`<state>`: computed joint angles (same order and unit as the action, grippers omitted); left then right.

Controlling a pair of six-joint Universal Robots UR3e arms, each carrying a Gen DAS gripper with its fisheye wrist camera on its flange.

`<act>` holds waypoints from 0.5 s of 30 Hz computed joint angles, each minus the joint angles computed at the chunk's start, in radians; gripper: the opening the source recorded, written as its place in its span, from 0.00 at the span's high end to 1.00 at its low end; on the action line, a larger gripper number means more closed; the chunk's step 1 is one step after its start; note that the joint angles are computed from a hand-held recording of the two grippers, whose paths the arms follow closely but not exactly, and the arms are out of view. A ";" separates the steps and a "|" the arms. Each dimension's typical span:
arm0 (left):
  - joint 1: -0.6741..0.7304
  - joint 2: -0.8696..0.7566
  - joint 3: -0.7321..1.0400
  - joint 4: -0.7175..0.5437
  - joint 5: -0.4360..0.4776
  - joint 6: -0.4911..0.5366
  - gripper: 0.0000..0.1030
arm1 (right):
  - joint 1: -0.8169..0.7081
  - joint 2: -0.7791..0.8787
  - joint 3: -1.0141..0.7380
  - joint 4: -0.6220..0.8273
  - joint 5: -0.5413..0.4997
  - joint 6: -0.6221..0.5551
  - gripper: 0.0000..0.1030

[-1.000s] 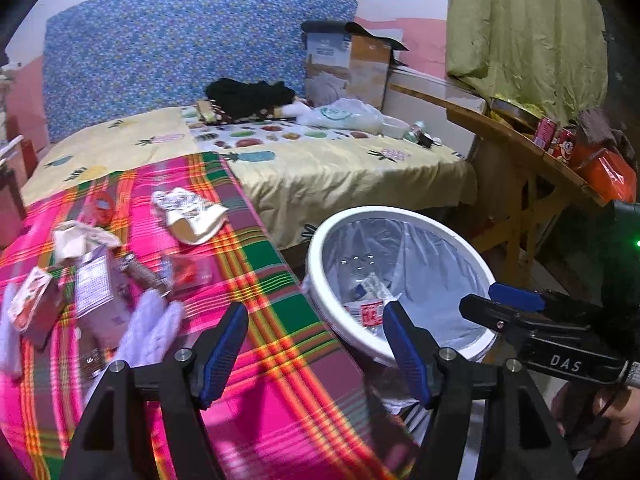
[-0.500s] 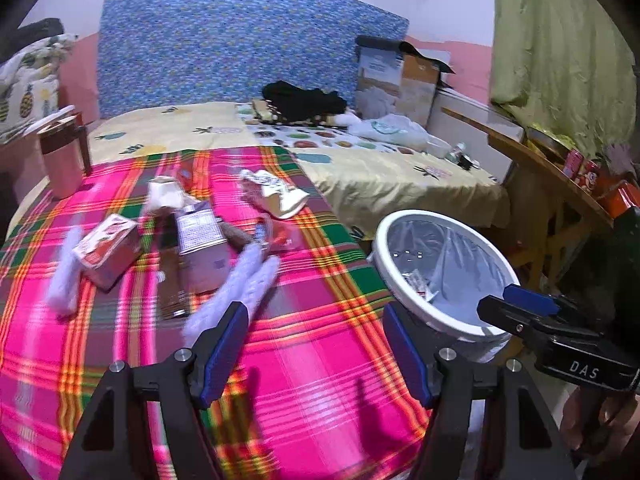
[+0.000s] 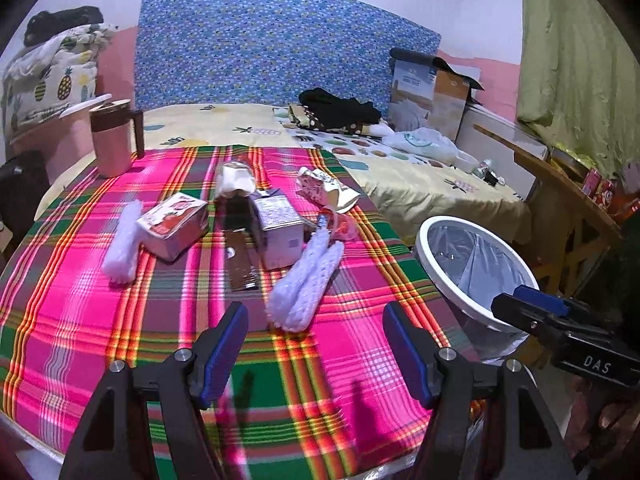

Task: Collect trash
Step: 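Move both tools back over the table toward the remaining trash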

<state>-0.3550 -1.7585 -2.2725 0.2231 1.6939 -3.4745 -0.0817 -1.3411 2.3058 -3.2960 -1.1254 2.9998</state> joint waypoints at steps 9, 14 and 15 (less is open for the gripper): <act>0.034 0.101 -0.086 -0.032 0.043 0.007 0.32 | 0.072 0.033 -0.077 0.047 -0.006 0.049 0.43; 0.082 0.136 -0.134 -0.016 0.035 0.022 0.32 | 0.104 0.058 -0.120 0.074 0.005 0.064 0.43; 0.092 0.137 -0.142 -0.008 0.036 0.028 0.32 | 0.111 0.063 -0.126 0.076 0.002 0.064 0.43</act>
